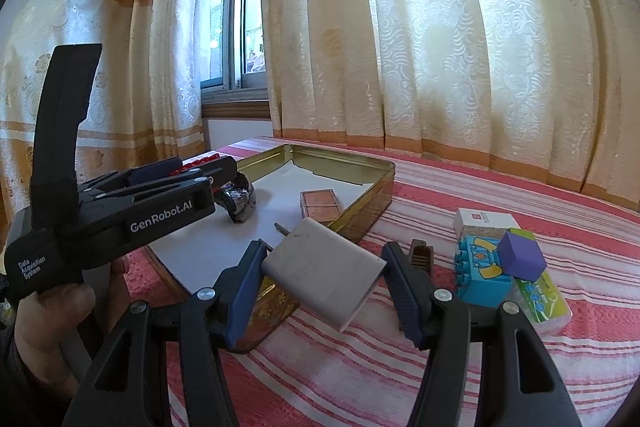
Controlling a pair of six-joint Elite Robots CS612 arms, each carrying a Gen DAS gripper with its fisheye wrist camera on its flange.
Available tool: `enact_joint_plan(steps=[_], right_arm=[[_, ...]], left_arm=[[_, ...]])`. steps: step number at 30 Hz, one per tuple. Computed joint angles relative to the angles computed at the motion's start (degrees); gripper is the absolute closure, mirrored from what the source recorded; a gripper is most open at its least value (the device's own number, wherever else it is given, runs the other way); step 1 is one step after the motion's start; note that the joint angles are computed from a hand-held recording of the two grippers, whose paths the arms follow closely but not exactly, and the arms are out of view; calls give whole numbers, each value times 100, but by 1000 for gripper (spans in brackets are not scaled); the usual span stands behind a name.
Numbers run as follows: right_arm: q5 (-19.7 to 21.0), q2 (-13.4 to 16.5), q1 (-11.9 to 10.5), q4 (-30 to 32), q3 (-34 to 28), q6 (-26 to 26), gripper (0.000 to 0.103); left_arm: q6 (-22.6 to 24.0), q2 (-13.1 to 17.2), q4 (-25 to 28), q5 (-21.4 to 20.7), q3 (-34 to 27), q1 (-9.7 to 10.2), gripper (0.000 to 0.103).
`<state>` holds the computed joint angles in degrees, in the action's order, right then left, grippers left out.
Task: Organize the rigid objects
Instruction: 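Lower the red brick into the tray with the left tool while the right tool lowers the white charger in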
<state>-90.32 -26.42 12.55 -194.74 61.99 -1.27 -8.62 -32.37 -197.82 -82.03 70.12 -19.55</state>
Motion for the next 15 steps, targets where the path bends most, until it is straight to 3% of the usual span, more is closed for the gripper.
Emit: enact_joint_plan(steps=[15], right_arm=[[193, 51, 19, 337, -237, -104, 41]], left_arm=[[-11, 33, 305, -33, -140, 91, 37]])
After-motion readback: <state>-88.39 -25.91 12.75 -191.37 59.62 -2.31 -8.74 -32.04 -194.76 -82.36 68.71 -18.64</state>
